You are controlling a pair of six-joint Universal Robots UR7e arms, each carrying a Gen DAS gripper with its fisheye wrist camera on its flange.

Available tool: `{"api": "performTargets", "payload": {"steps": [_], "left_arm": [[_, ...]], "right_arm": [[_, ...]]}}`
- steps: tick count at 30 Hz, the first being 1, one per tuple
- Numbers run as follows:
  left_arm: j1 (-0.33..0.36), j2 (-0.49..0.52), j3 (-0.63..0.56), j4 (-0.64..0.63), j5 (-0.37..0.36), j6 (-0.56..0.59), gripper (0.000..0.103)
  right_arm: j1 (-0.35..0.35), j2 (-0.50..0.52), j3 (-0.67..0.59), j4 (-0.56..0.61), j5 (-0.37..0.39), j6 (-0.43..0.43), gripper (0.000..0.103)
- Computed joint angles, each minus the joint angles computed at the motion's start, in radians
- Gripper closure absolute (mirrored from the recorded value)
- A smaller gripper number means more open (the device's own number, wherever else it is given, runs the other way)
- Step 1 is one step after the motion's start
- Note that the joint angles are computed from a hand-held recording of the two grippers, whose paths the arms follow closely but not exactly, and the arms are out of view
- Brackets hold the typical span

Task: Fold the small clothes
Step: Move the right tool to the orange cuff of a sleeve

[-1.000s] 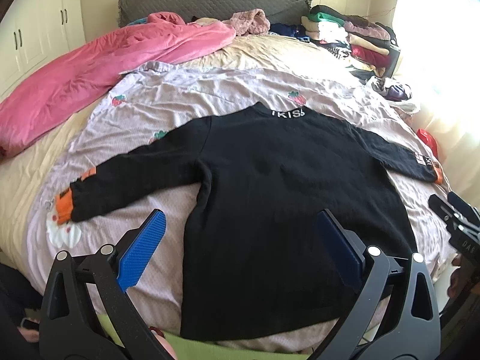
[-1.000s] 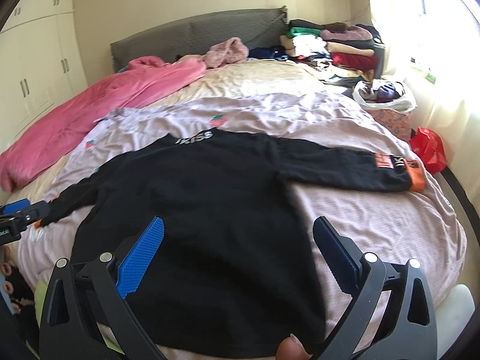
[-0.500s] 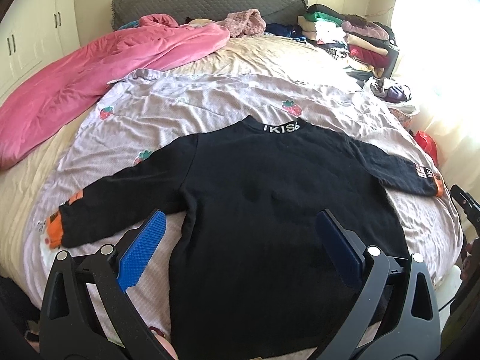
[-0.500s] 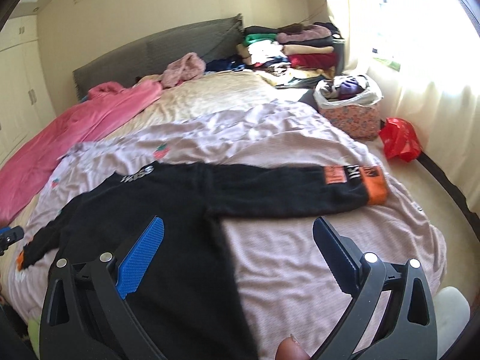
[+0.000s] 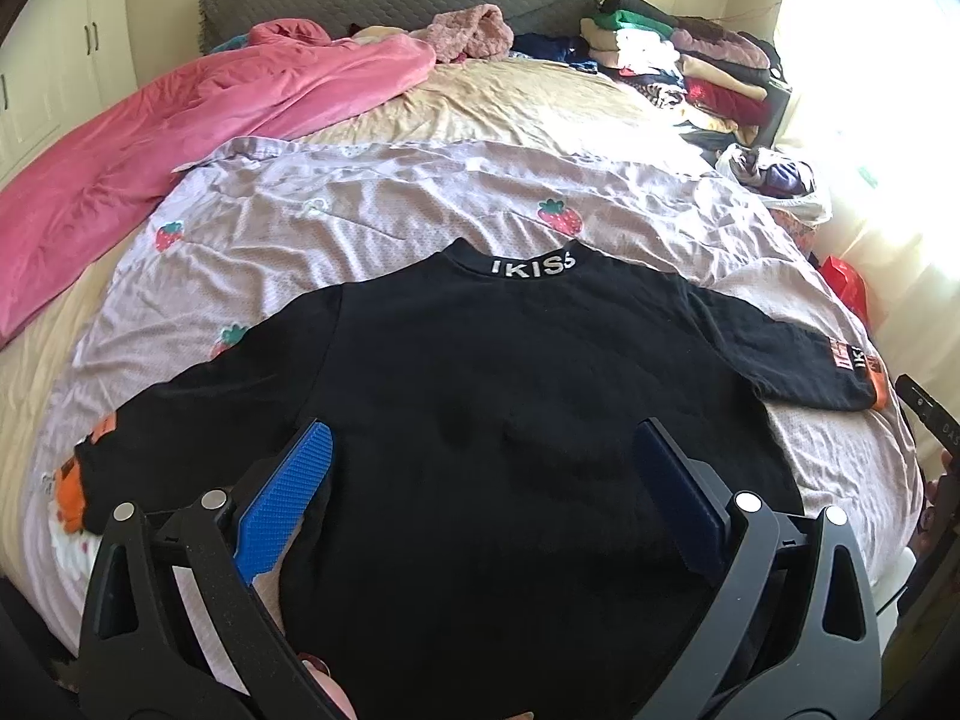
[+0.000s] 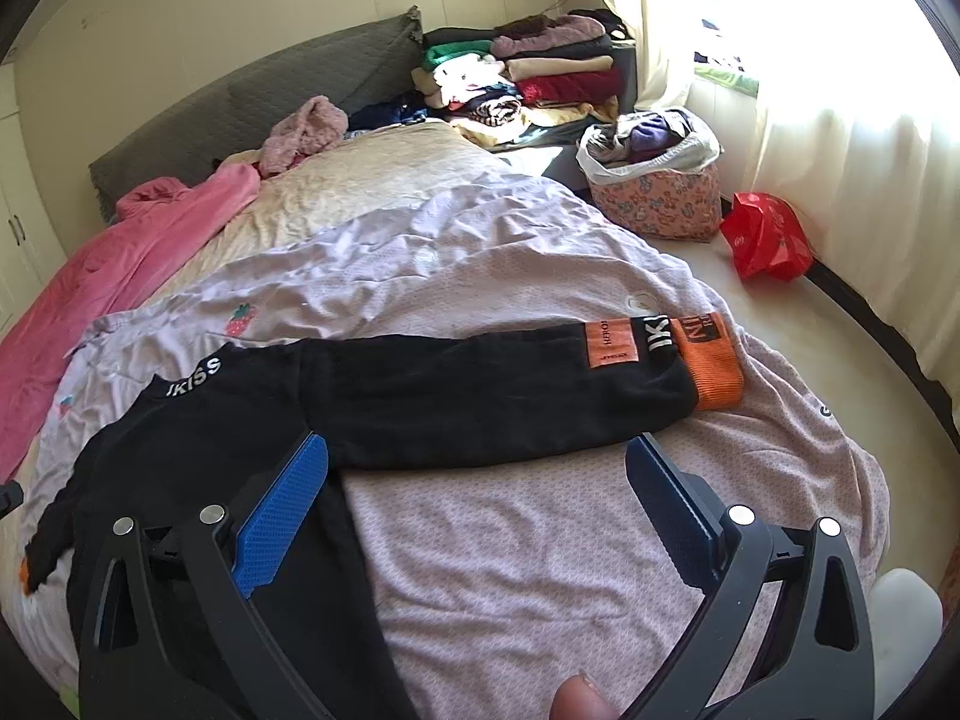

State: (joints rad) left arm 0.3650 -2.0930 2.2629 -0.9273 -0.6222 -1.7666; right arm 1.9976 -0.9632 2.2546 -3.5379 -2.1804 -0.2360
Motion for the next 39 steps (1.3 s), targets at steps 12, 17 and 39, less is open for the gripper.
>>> {"api": "performTargets", "payload": {"steps": [12, 17, 39], "left_arm": [[0.108, 0.092, 0.003, -0.198, 0.078, 0.154, 0.009], [0.114, 0.084, 0.043, -0.284, 0.155, 0.195, 0.009], [0.342, 0.173, 0.231, -0.934, 0.083, 0.681, 0.009]], "right_arm": [[-0.025, -0.003, -0.051, -0.001, -0.026, -0.04, 0.004], [-0.047, -0.017, -0.078, 0.038, -0.029, -0.039, 0.004], [-0.308, -0.036, -0.169, 0.181, -0.038, 0.012, 0.005]]}}
